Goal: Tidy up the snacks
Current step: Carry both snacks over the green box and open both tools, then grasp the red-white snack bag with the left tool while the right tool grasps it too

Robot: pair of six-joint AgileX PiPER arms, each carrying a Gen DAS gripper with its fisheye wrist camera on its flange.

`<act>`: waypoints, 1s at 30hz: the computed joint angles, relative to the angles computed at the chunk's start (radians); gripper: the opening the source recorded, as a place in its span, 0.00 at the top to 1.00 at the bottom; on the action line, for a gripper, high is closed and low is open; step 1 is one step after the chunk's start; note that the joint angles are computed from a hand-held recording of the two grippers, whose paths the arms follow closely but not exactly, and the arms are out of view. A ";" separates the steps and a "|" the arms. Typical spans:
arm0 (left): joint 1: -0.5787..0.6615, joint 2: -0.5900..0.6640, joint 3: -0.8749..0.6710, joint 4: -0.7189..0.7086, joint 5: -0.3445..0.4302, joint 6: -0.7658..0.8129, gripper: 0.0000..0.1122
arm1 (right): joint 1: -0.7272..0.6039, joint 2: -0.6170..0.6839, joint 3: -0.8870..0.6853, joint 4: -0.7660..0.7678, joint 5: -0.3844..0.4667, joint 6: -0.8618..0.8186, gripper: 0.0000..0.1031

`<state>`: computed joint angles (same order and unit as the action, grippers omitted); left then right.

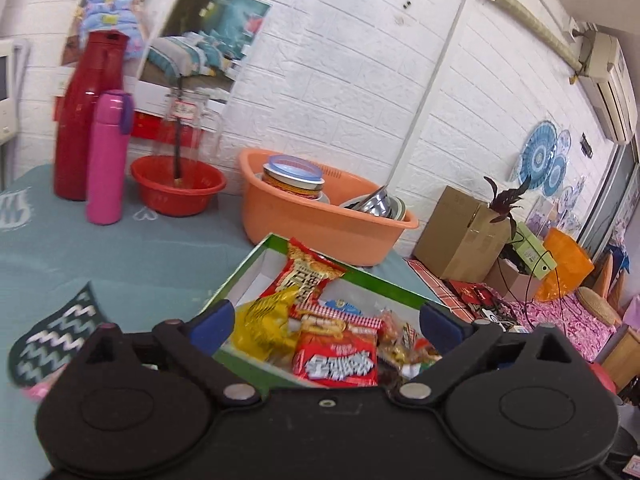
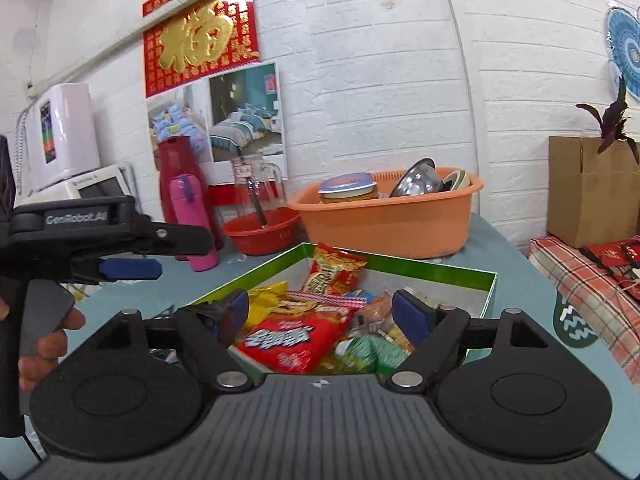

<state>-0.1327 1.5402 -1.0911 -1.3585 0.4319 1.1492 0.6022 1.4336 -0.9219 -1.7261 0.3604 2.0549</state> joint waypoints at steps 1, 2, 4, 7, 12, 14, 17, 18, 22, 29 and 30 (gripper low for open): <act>0.024 -0.044 0.040 0.013 0.011 -0.005 0.08 | 0.026 -0.020 0.010 0.033 0.017 -0.027 0.00; 0.048 -0.086 0.081 0.012 0.020 0.012 0.08 | 0.054 -0.038 0.020 0.055 0.034 -0.046 0.00; 0.090 -0.157 0.148 0.030 0.024 0.020 0.08 | 0.100 -0.071 0.041 0.063 0.053 -0.045 0.00; 0.171 -0.230 0.226 0.051 0.060 0.024 0.08 | 0.157 -0.103 0.067 0.057 0.058 -0.016 0.00; 0.278 -0.245 0.290 0.063 0.082 0.058 0.08 | 0.236 -0.086 0.079 0.079 0.072 -0.012 0.00; 0.305 -0.222 0.294 0.042 0.078 0.087 0.08 | 0.248 -0.066 0.070 0.113 0.060 -0.033 0.00; 0.335 -0.166 0.282 -0.031 0.061 0.162 0.08 | 0.260 -0.031 0.052 0.154 0.050 -0.056 0.00; 0.339 -0.136 0.269 -0.062 0.050 0.191 0.08 | 0.264 -0.022 0.049 0.164 0.049 -0.060 0.00; 0.336 -0.024 0.201 -0.114 0.012 0.209 0.08 | 0.269 0.018 0.019 0.195 0.044 -0.083 0.00; 0.334 0.132 0.013 0.019 0.107 0.082 0.08 | 0.221 0.110 -0.042 0.138 -0.016 -0.030 0.00; 0.335 0.159 -0.030 0.061 0.138 0.046 0.08 | 0.203 0.136 -0.067 0.150 -0.042 -0.039 0.00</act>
